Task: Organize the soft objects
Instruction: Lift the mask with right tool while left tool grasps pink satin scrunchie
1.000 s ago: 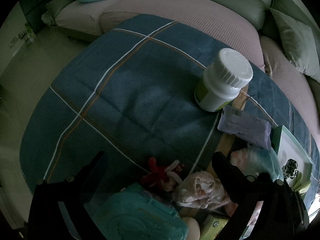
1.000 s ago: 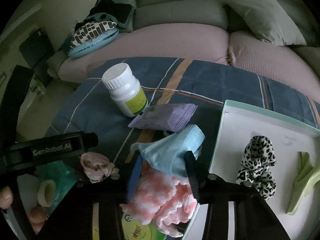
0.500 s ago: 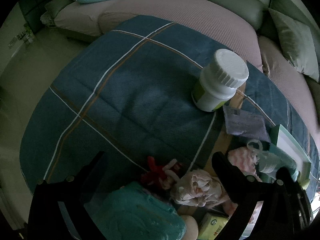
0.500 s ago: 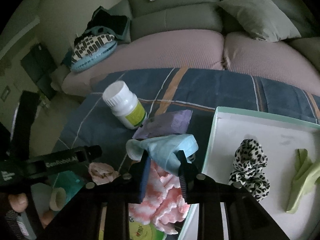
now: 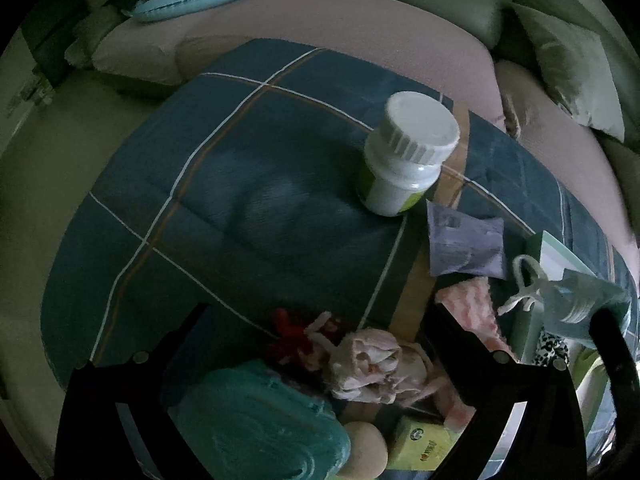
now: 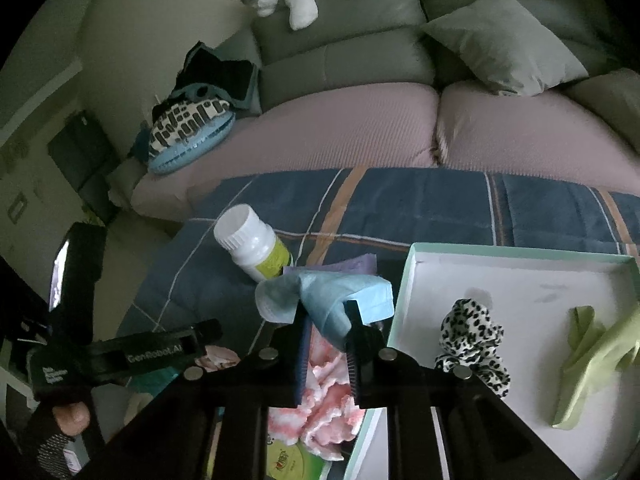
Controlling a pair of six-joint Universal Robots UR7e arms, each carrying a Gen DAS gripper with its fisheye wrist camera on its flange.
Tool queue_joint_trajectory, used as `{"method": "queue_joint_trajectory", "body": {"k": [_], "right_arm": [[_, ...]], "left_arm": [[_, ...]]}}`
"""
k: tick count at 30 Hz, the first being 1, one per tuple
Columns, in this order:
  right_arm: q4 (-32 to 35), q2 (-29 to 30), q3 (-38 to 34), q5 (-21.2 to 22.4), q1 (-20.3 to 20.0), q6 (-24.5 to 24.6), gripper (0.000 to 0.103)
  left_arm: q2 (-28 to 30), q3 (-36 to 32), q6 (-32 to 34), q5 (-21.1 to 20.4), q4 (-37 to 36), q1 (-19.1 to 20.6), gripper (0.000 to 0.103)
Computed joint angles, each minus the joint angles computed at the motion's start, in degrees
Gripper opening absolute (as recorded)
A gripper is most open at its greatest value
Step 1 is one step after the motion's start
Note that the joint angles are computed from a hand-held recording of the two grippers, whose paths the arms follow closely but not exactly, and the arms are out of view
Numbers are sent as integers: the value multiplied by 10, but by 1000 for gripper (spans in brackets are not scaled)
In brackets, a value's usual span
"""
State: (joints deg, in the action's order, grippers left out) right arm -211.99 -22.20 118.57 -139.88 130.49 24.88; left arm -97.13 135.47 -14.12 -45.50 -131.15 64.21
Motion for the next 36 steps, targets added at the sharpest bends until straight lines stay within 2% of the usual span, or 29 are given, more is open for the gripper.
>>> {"method": "queue_joint_trajectory", "body": {"k": [5, 7, 9, 11, 20, 27, 36], "right_arm": [[-13, -6, 10, -8, 3, 7, 17], [-16, -8, 13, -8, 3, 10, 17], [-18, -9, 17, -8, 3, 13, 17], [-21, -11, 19, -9, 3, 13, 17], [-34, -14, 28, -13, 2, 19, 17], [-41, -18, 35, -13, -1, 25, 17], [-49, -20, 41, -10, -3, 30, 17]], "left_arm": [[-1, 4, 15, -6, 3, -6, 100], [-2, 5, 23, -6, 7, -8, 93], [-1, 4, 28, -14, 12, -7, 77], [2, 2, 36, -26, 20, -4, 69], [2, 2, 56, -46, 48, -5, 42], [4, 4, 69, -63, 51, -5, 16], [4, 7, 72, -74, 23, 0, 10]]}}
